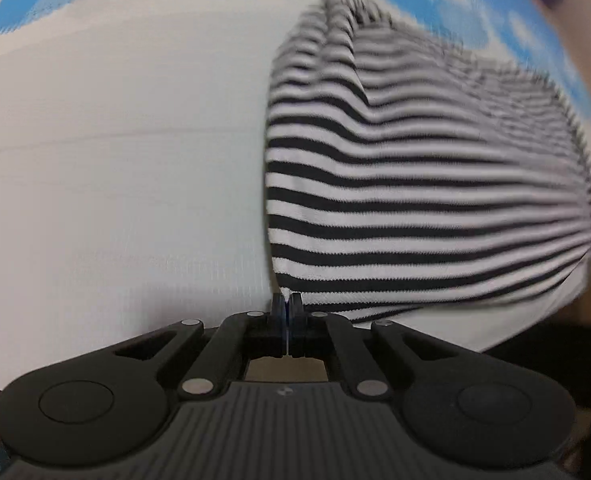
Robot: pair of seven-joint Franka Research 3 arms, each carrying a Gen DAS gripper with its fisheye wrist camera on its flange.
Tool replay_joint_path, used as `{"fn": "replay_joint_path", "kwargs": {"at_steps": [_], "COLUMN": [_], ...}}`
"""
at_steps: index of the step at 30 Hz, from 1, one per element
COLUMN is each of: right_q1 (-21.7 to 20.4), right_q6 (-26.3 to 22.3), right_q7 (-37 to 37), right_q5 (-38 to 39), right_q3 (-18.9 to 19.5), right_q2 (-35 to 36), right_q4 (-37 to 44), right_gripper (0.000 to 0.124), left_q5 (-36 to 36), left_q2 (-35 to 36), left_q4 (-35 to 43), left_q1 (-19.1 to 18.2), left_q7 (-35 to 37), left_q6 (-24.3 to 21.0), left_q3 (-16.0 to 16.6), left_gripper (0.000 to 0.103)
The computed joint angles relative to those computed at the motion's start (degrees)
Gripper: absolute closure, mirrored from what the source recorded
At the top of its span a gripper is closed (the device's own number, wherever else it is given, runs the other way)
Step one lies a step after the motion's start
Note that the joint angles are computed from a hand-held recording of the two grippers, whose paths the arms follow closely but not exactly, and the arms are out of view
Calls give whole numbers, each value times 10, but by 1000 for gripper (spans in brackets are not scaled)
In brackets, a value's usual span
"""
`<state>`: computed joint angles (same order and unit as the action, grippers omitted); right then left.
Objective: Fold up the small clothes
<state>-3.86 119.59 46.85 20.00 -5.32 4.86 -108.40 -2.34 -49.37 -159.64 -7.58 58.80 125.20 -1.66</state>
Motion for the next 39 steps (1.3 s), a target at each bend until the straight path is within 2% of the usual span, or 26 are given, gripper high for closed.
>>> {"fn": "replay_joint_path", "kwargs": {"at_steps": [4,7,8,9,10,12,14,17,18,22,24,27,28,30,32,34,36,39], "right_q1": [8,14,16,17,17,17,18,28,33,46,52,60,62,67,72,74,77,86], "right_q6": [11,35,44,54,75,119,170,223,222,150,137,125,130,141,143,138,155,188], "right_q7": [28,27,23,17,15,9,-5,-87,-109,-164,-175,-153,-137,-90,-71,-65,-83,-144], "right_q5": [-30,-35,-34,-33,-31,1,61,175,198,229,201,125,89,11,-1,0,24,113], "right_q3": [3,6,8,7,7,5,3,-1,-1,-4,5,20,25,35,35,33,32,27], "right_q2": [0,-16,-25,-30,-39,-53,-68,-95,-102,-107,-105,-91,-92,-84,-76,-75,-81,-97], "right_q4": [-4,-25,-34,-39,-48,-59,-73,-99,-105,-104,-106,-106,-118,-123,-119,-114,-118,-132], "right_gripper": [118,117,115,111,110,103,101,88,86,86,86,85,85,72,69,69,69,70], "left_q5": [12,37,49,62,76,114,128,142,147,171,176,175,175,180,179,171,157,158], "left_q2": [19,42,53,57,56,38,21,23,35,78,96,147,163,211,256,273,268,249], "left_q4": [18,48,60,66,69,68,59,53,58,64,67,85,95,122,155,168,169,154], "left_q1": [13,21,23,27,30,37,33,17,13,-5,-19,-36,-39,-36,-35,-33,-29,-14], "left_q7": [-23,-51,-62,-78,-93,-122,-145,-145,-141,-119,-104,-77,-68,-55,-46,-50,-67,-102], "left_q6": [-13,-43,-49,-52,-49,-27,15,79,94,171,197,223,220,197,144,135,139,179], "left_q3": [-12,-36,-45,-54,-62,-75,-73,-67,-69,-80,-83,-83,-84,-92,-98,-94,-88,-85], "left_gripper": [102,100,93,79,74,73,73,73,73,73,73,73,73,73,72,71,70,69]}}
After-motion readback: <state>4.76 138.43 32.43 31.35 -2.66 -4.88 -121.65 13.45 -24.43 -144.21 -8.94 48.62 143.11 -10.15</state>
